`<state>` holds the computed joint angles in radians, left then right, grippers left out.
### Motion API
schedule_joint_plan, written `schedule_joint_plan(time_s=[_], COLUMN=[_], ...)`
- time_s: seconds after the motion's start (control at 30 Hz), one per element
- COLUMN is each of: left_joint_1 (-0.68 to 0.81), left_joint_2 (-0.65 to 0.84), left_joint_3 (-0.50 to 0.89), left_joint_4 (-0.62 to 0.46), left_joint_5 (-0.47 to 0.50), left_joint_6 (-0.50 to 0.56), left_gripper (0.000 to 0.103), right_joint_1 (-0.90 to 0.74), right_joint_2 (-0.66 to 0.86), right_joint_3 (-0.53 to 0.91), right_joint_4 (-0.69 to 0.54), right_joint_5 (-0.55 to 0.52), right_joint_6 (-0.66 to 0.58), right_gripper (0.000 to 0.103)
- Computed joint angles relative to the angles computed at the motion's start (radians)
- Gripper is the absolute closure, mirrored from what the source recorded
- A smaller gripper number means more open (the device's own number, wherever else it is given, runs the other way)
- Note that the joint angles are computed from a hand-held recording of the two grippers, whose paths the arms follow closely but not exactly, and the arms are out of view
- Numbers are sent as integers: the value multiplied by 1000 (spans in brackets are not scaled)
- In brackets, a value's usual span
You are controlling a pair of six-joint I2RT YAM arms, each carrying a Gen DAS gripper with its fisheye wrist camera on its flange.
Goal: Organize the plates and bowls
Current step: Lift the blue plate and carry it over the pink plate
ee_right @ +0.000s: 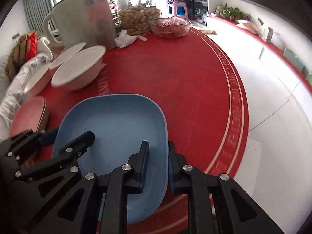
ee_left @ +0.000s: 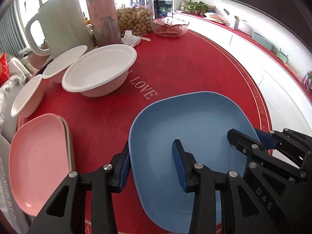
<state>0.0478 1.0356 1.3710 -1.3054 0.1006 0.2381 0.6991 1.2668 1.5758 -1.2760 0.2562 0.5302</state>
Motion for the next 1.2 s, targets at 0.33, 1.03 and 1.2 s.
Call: schedule_joint_plan(time_s=[0.33, 1.03, 1.2], left_joint_1=[23, 18, 19], left_joint_2=[-77, -92, -92], left_joint_3=[-85, -96, -97], left_joint_4=[79, 86, 86], left_joint_5=[30, 28, 29], left_joint_6=[27, 22, 23], left_gripper=[58, 58, 58], right_joint_1=[83, 117, 118], right_joint_2=[11, 0, -1], right_joint_3=[9, -13, -15], right_joint_4=[-33, -24, -22], right_joint_5=[102, 150, 149], right_joint_6=[74, 89, 90], right_gripper=[81, 81, 81])
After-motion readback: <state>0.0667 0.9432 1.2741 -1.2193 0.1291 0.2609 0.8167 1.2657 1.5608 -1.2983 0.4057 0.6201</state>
